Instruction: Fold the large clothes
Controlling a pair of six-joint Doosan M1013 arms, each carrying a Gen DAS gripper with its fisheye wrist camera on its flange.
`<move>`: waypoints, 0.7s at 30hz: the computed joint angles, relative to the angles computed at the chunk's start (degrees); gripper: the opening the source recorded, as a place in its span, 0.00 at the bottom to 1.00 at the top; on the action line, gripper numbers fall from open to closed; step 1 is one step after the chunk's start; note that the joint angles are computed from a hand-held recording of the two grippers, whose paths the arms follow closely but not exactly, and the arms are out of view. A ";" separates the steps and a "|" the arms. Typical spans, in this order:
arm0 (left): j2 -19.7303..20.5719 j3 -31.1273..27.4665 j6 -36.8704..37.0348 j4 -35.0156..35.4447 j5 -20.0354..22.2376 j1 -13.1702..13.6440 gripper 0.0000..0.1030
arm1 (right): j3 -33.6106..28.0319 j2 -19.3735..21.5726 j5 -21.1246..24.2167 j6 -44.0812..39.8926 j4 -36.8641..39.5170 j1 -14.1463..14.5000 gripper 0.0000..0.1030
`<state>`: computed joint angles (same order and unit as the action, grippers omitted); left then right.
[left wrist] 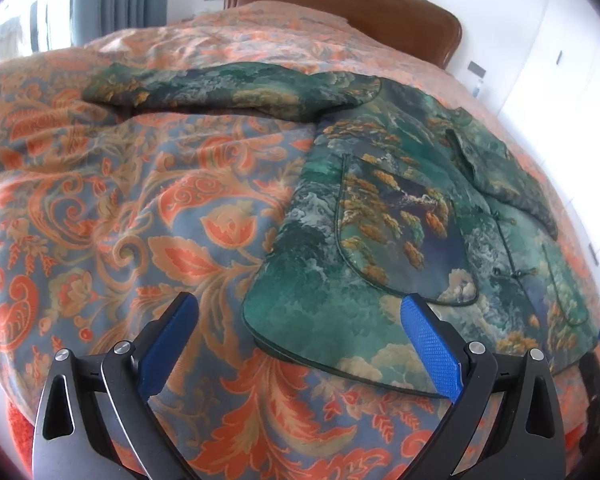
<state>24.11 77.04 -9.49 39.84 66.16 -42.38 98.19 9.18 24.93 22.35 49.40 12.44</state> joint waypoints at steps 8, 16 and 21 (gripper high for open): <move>-5.71 8.27 -14.04 3.72 -13.34 5.70 0.98 | 0.27 -0.06 0.12 -0.84 0.57 -0.08 0.83; -5.82 8.83 -18.28 1.61 -10.82 16.24 0.98 | -0.27 0.62 0.93 1.78 -2.48 -0.04 0.83; -5.34 10.35 -21.37 -2.76 -14.35 21.24 0.98 | -0.69 1.02 0.91 5.15 -7.16 0.71 0.83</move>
